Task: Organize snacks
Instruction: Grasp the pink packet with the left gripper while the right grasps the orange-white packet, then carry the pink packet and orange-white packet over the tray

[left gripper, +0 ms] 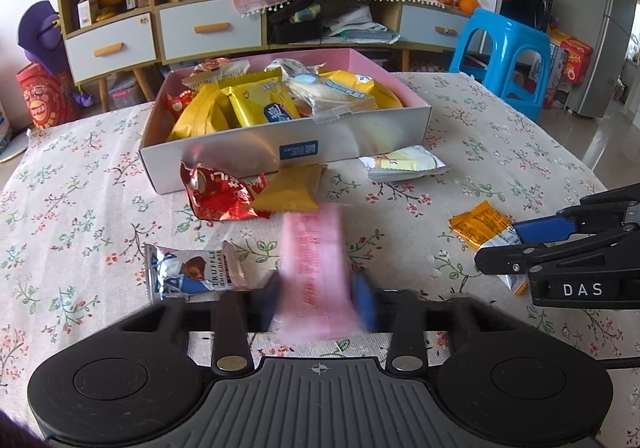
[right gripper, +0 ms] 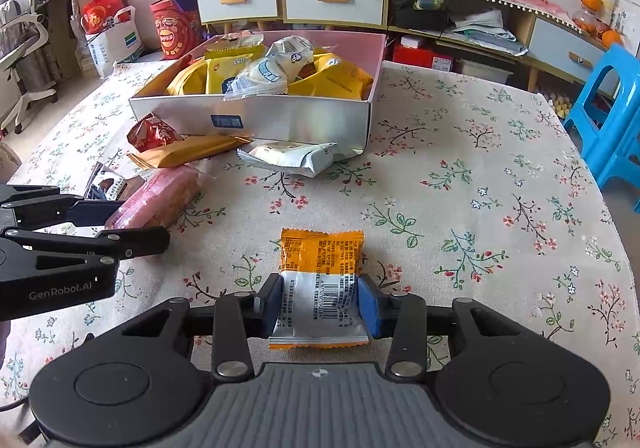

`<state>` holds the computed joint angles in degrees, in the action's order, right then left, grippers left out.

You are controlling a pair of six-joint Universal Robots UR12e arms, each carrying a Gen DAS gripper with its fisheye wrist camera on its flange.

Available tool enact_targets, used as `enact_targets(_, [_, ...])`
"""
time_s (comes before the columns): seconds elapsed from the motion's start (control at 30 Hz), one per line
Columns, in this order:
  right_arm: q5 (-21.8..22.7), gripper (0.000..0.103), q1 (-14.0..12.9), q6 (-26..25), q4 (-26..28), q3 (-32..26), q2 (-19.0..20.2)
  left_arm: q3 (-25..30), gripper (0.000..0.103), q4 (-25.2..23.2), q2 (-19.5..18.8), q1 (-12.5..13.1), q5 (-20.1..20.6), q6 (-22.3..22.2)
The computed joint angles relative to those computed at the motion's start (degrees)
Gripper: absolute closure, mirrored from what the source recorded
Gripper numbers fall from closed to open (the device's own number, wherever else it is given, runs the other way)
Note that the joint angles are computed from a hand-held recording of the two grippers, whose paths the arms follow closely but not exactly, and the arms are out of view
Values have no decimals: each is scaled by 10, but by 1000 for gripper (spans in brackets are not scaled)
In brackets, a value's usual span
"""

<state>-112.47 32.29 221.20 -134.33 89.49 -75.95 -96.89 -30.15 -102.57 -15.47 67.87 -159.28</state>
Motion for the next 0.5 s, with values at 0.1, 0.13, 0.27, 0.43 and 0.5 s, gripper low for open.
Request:
enact_targets(0.1, [1,72,0,4,-1,-1,0,3,73,-7,0,1,-3,0])
enact_targets(0.13, [1,72,0,5,-2,-2,-1,4,73,-7,0,1,-3,0])
enact_targets(0.27, [-1,72,-1,10,-7,-2,-2,4,74,-10,2,1,-7,3])
enact_targets(0.43, [-4,72,-1,12,-11,-2,-4,4,74,-11,5,3,-19,10])
enact_targets(0.5, [-5,72,-2,15,-14,-3,-5,5,74,-14,7,5,-24,10])
